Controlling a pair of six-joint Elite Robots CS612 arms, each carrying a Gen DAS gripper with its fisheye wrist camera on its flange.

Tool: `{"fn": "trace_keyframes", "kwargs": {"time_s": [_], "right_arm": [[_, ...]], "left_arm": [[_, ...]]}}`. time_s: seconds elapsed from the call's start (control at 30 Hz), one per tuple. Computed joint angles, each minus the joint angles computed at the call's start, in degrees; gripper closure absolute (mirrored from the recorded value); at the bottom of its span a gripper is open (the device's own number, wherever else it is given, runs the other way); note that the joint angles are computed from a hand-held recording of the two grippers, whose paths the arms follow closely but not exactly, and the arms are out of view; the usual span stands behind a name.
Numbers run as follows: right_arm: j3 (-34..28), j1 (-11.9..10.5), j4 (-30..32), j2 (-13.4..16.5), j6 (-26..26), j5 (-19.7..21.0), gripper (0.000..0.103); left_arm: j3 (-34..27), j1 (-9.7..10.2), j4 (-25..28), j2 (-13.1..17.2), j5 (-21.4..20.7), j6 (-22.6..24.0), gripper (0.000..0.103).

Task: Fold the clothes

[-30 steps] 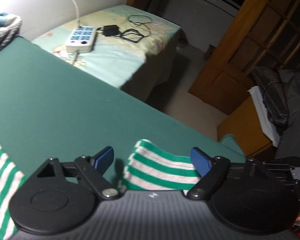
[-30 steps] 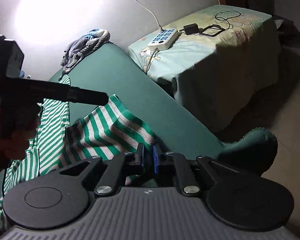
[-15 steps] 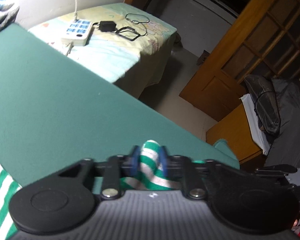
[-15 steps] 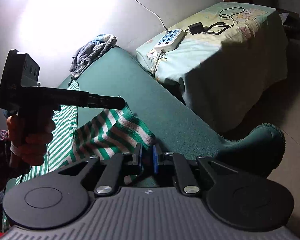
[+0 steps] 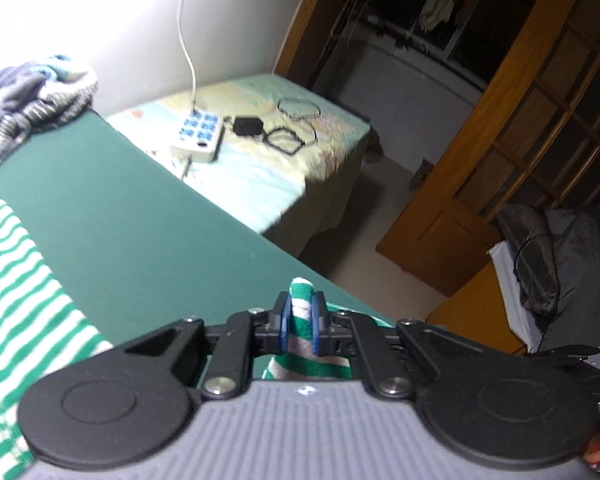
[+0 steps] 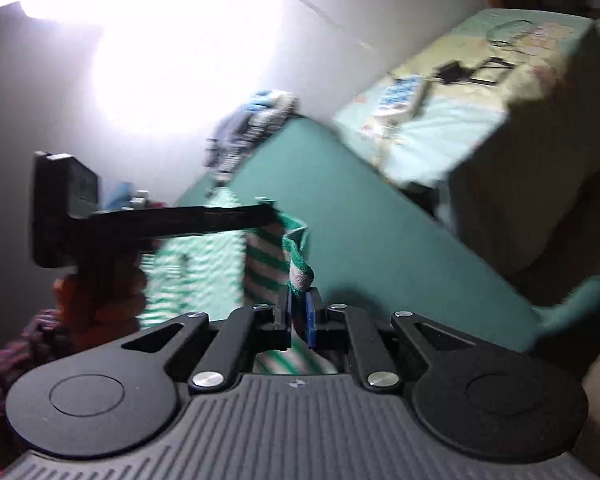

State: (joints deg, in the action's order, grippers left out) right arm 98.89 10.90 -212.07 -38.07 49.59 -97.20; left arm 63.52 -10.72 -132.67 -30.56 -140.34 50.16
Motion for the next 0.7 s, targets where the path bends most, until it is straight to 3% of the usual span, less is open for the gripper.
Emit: {"fn": "trace_keyframes", "kwargs": {"time_s": [0.23, 0.4, 0.5, 0.7], "right_arm": [[-6.38, 1.88, -6.42, 2.14, -3.83, 8.60, 0.096], [-13.11, 3.14, -4.52, 4.94, -6.87, 16.74, 0.095], [-17.01, 3.71, -1.13, 6.37, -9.32, 21.73, 0.095], [-22.91, 4.67, 14.41, 7.84, -19.25, 28.79, 0.095]], "left_arm": [[-3.06, 5.66, 0.79, 0.36, -7.86, -3.47, 0.099], [-4.70, 9.36, -0.37, 1.14, -7.52, -8.05, 0.099], [-4.89, 11.15, -2.39, 1.77, -6.54, -11.48, 0.099], [-4.96, 13.56, -4.39, 3.38, -1.12, -16.11, 0.099]]}}
